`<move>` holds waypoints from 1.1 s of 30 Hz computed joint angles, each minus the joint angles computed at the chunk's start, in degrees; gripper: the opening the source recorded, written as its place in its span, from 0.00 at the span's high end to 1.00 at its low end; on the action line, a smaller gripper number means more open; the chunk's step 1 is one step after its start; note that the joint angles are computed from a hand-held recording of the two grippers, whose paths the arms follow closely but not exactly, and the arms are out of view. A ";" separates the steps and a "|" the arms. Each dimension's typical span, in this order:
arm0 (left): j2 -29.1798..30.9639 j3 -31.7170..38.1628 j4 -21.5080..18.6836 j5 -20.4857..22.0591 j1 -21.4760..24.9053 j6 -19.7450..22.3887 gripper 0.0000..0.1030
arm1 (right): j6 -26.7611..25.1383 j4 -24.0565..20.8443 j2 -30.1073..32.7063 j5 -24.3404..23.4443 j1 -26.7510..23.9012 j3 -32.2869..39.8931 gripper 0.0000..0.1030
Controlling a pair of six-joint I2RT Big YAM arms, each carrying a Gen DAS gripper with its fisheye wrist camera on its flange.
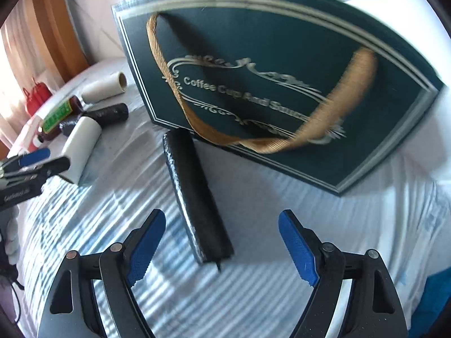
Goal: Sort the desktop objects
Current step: 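Grasp the white lint roller with the left gripper while the right grasps the black roll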
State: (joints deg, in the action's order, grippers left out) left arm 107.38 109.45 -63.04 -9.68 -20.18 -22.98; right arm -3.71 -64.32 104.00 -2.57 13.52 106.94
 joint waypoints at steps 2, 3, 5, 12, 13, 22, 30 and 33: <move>1.82 1.15 -0.99 0.34 0.00 -0.48 0.39 | 0.68 -1.13 2.61 0.28 0.80 2.52 0.33; 2.12 0.93 -1.16 0.63 0.02 -0.69 0.47 | 1.03 -1.31 3.50 0.34 1.08 3.21 0.35; 1.14 -1.17 1.83 -1.69 -0.64 0.64 0.55 | 1.71 -1.78 5.42 0.38 1.69 4.72 0.36; -2.95 -6.38 4.07 1.37 -1.01 0.16 0.57 | 3.52 -0.95 6.74 2.01 3.26 5.12 0.63; -4.30 -7.78 4.53 0.95 -1.38 0.20 0.57 | 4.03 -0.57 6.03 1.49 3.35 4.25 0.65; -12.96 -16.27 5.90 0.13 -4.41 -0.81 0.57 | 10.14 2.54 -3.88 -2.32 6.25 -6.68 0.67; -22.08 -20.74 6.91 0.60 -6.79 -1.20 0.57 | 13.68 2.98 -14.20 2.12 10.78 -11.81 0.67; -25.59 -21.76 6.95 -0.27 -8.53 -1.36 0.57 | 16.05 2.69 -18.92 5.21 12.64 -13.69 0.67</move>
